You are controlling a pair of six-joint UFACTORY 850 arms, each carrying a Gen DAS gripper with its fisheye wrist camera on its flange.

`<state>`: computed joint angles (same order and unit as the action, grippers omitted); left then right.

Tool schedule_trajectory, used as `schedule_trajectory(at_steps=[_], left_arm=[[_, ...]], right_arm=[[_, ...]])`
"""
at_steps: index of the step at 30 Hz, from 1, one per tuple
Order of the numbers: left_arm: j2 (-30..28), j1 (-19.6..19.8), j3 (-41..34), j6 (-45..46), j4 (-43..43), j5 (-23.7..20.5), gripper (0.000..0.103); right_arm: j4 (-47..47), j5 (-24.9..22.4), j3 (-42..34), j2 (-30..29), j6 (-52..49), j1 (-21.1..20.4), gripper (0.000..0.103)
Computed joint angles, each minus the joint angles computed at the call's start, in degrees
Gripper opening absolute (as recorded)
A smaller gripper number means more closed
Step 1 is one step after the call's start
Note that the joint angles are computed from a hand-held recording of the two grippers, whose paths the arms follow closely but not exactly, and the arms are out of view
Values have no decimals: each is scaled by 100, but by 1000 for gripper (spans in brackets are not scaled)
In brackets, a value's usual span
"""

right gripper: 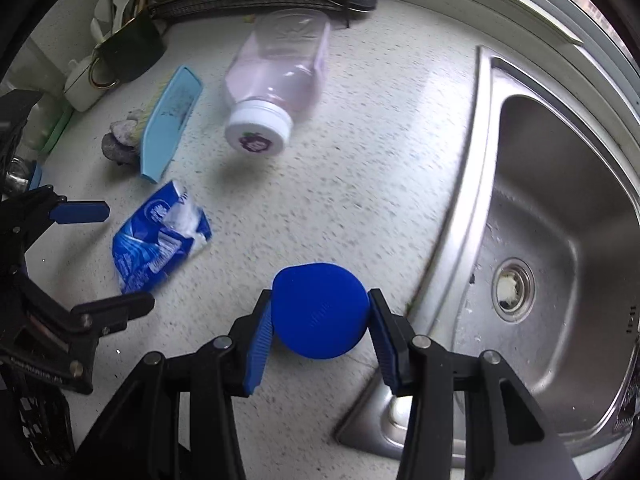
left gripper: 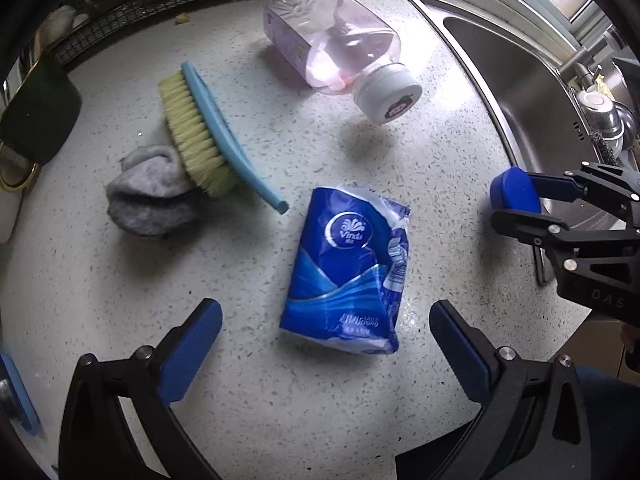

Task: Collect trash
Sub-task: 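Grasp the blue lid with the right tool while the left tool grasps the blue tissue pack, then carry the blue lid and tissue pack down toward the red bucket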

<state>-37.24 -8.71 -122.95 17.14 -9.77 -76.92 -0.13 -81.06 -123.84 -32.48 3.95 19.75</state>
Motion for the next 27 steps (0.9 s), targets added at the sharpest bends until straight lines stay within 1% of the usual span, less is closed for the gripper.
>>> schedule_trajectory(at_steps=[2, 6, 8, 9, 10, 11, 14, 16, 17, 18, 19, 20, 21, 22, 27], left_arm=[[-103, -50, -136, 7, 16, -27, 103], [-274, -146, -361, 43, 109, -32, 103], [-389, -192, -515, 5, 109, -102, 103], [-459, -226, -611, -18, 109, -142, 101], [-482, -254, -635, -47, 144, -159, 94], [-418, -293, -499, -94, 204, -99, 90], [-157, -366, -103, -112, 515, 94, 83], [-90, -417, 8, -162, 656, 175, 72], [-65, -425, 38, -197, 681, 208, 69], [-40, -432, 63, -231, 696, 238, 58], [-17, -433, 85, -264, 691, 262, 52], [-19, -415, 79, -277, 620, 228, 52], [15, -406, 133, -266, 567, 273, 48], [65, -418, 209, -252, 600, 332, 47], [341, -426, 490, -266, 524, 403, 44]], right_arm=[[-20, 94, 252, 154, 59, -27, 43], [-37, 131, 385, 266, 193, -63, 43], [-26, 160, 468, 327, 250, -83, 43], [-42, 164, 495, 347, 276, -89, 43], [-59, 179, 538, 376, 296, -89, 43], [-64, 232, 698, 489, 331, -73, 43], [-35, 237, 734, 520, 402, -35, 43], [-35, 264, 777, 546, 407, -44, 43], [-28, 274, 798, 558, 421, -54, 43], [-8, 277, 821, 567, 431, -62, 43], [27, 301, 871, 587, 432, -77, 43], [57, 318, 900, 602, 439, -82, 43], [69, 330, 921, 613, 436, -79, 43], [67, 352, 946, 631, 417, -68, 43], [51, 363, 883, 638, 359, -20, 43]])
